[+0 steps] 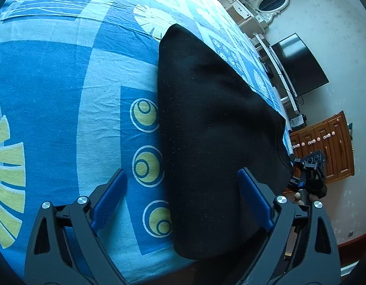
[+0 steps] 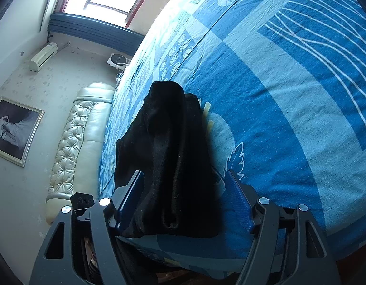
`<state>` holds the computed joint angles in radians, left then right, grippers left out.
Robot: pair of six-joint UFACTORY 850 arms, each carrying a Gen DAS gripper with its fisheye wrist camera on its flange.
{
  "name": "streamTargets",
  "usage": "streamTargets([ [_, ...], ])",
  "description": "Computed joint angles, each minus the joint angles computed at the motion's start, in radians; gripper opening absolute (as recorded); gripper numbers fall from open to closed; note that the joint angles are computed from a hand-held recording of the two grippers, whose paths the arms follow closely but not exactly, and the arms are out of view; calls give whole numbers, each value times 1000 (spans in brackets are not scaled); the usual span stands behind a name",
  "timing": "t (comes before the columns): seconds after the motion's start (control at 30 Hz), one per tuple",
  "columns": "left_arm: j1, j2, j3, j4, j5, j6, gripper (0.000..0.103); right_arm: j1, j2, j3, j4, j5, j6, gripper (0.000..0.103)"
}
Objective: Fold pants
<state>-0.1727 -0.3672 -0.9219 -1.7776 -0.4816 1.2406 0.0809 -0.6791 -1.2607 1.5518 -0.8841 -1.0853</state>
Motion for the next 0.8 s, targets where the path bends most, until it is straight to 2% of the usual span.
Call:
streamTargets([
  [0.23,19,-54,-29,-46,-141,44,93,6,-14,-8,-28,-35,-28,71],
  [0.27,17,-59,-32,-53,-148,45,93,12,-14,-12,-39,-33,-33,68],
  [0.3,14,-64,-37,-49,-148,41,87,17,-19,-19,-58,-34,-27,63],
  [0.33,10,-73,-47,-20,-145,16,68,25,-20,-21,-73,-21,-20,57],
  [0.43,-9,-79,-62,35,-114,-41,49,38,-22,-23,-74,9,-28,51],
  [0.6,-25,-40,-42,23,-50,-14,34,43,-7,-10,-57,14,-50,44],
  [0.8,-48,15,-31,145,89,-123,32,72,-7,-18,-45,9,-57,43],
])
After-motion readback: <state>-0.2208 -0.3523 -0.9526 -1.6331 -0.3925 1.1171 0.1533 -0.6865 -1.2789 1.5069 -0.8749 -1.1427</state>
